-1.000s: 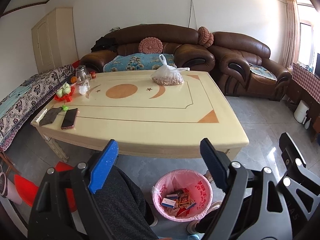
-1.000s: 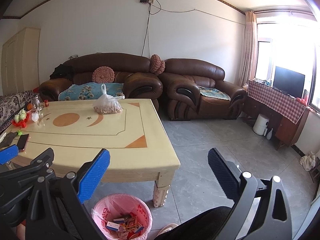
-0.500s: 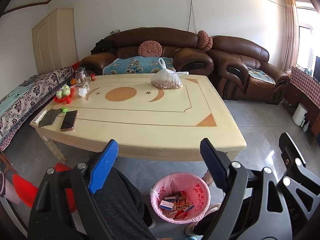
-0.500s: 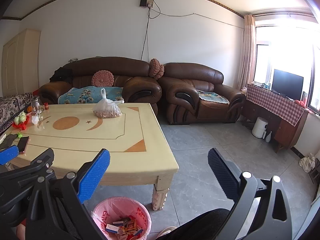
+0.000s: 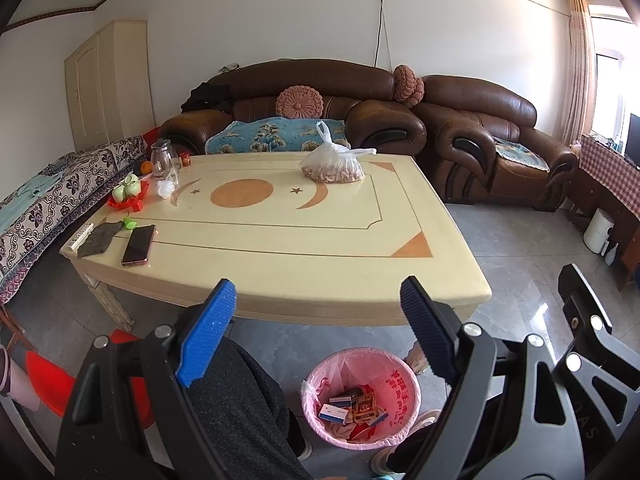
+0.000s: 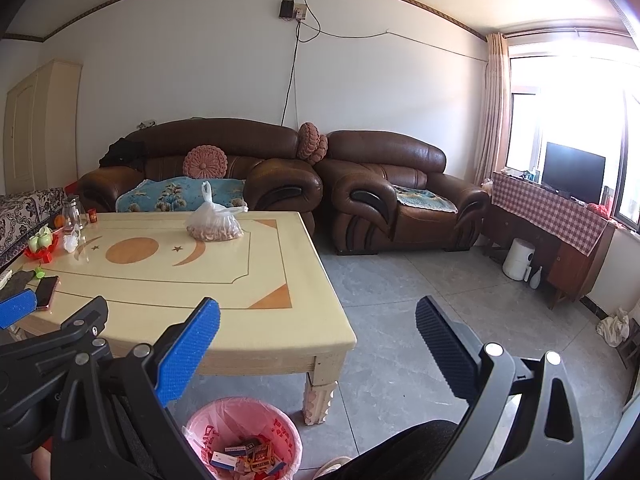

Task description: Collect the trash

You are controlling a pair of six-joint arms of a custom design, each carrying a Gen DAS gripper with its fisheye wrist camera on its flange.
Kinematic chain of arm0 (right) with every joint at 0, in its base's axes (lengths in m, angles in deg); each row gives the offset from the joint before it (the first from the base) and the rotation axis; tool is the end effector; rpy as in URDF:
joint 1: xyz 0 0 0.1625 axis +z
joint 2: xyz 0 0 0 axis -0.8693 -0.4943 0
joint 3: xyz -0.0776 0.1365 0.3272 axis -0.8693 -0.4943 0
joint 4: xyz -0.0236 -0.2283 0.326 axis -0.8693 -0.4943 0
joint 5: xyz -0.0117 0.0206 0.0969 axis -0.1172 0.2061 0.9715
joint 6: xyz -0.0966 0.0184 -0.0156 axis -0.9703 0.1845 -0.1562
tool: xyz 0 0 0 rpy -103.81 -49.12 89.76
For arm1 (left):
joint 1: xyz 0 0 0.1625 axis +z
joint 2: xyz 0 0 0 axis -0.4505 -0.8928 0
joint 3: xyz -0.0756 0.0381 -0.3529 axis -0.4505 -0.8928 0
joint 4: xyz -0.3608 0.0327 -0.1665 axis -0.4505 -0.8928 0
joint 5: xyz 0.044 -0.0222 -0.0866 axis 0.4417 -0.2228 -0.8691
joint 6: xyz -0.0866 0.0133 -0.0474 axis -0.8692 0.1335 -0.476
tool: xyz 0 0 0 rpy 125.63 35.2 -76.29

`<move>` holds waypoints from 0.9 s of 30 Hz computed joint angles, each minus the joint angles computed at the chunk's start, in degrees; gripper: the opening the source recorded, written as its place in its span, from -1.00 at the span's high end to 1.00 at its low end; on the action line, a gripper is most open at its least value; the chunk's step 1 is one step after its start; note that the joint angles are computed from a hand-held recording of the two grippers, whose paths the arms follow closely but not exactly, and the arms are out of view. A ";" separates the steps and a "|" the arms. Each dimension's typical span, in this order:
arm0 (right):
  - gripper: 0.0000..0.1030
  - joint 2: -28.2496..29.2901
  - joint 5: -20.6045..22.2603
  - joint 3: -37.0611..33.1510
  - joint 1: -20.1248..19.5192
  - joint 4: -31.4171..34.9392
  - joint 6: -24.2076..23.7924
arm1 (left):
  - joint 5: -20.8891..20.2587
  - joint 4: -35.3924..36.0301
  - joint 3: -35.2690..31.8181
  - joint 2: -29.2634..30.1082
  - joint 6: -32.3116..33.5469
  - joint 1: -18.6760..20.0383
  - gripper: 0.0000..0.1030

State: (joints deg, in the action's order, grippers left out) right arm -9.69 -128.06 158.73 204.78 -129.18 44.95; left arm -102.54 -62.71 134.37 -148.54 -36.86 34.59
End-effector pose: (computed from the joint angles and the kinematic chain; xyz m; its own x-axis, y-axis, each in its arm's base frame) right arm 0.4258 -0.2611 0.4008 -0.6268 0.2279 0.7451 -0.6391 0.3967 -0.6589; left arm -0.4855 -0.2898 0.3264 -0.6949 -0.0671 -0.7160 0.5695 0.5565 -0.6049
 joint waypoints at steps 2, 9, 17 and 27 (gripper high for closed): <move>-0.86 0.23 -0.01 -0.20 0.08 -0.96 -0.82 | 0.02 -0.98 0.37 -0.29 0.69 -0.02 -0.60; -0.86 1.31 -0.31 -1.21 0.20 -3.39 -3.28 | 0.37 -0.38 -0.34 -0.02 0.54 -0.22 -0.60; -0.86 1.64 -0.16 -1.57 0.43 -4.13 -3.62 | 0.91 -1.42 -0.22 -0.14 1.06 -0.39 -0.60; -0.86 1.80 -0.35 -1.70 0.58 -4.15 -3.39 | 1.15 -0.16 -0.72 0.21 0.06 -0.59 -0.61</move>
